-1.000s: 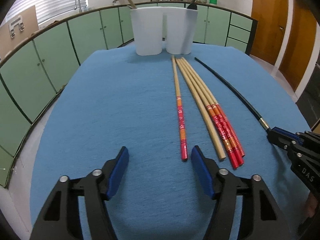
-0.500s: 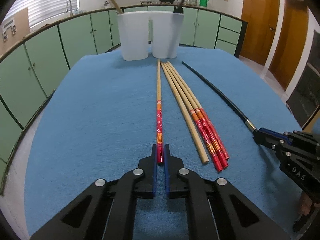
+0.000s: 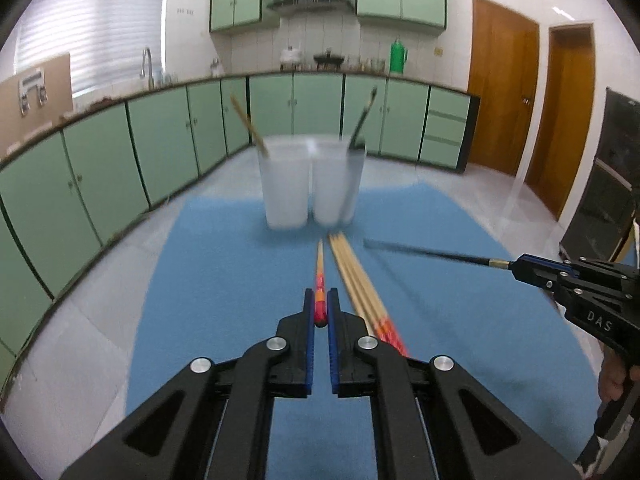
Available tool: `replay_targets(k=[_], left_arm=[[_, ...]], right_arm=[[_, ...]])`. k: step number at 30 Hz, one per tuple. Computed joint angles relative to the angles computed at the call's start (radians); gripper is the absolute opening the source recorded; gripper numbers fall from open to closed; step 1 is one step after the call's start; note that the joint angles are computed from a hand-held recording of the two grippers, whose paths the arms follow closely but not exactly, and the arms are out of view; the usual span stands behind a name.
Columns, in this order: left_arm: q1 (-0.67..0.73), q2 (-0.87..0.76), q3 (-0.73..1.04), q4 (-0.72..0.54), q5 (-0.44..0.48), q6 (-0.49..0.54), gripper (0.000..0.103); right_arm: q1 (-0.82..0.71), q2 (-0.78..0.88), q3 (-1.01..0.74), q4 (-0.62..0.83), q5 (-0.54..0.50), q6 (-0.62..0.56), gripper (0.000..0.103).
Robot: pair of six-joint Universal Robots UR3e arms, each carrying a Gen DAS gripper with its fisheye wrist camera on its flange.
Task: Organize utensils
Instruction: 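Lift both chopsticks and carry them over the white holder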
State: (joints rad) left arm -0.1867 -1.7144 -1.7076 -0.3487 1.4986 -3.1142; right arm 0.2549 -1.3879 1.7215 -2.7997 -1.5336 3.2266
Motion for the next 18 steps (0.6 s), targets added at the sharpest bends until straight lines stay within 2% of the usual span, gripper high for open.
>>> replay_targets(k=[7, 14, 18], left_arm=[[0.028, -0.021, 0.188, -0.065, -0.056, 0.021, 0.006], [0.035, -0.118, 0.407, -0.148, -0.099, 0.038, 0.006], [0.040, -0.142, 0.472, -0.175, -0.122, 0.035, 0.005]], right_arm=[[-0.049, -0.006, -0.184, 0.113, 0.061, -0.032, 0.006], [-0.067, 0.115, -0.520, 0.297, 0.124, -0.060, 0.006], [-0.062, 0.187, -0.688, 0.374, 0.118, -0.078, 0.006]])
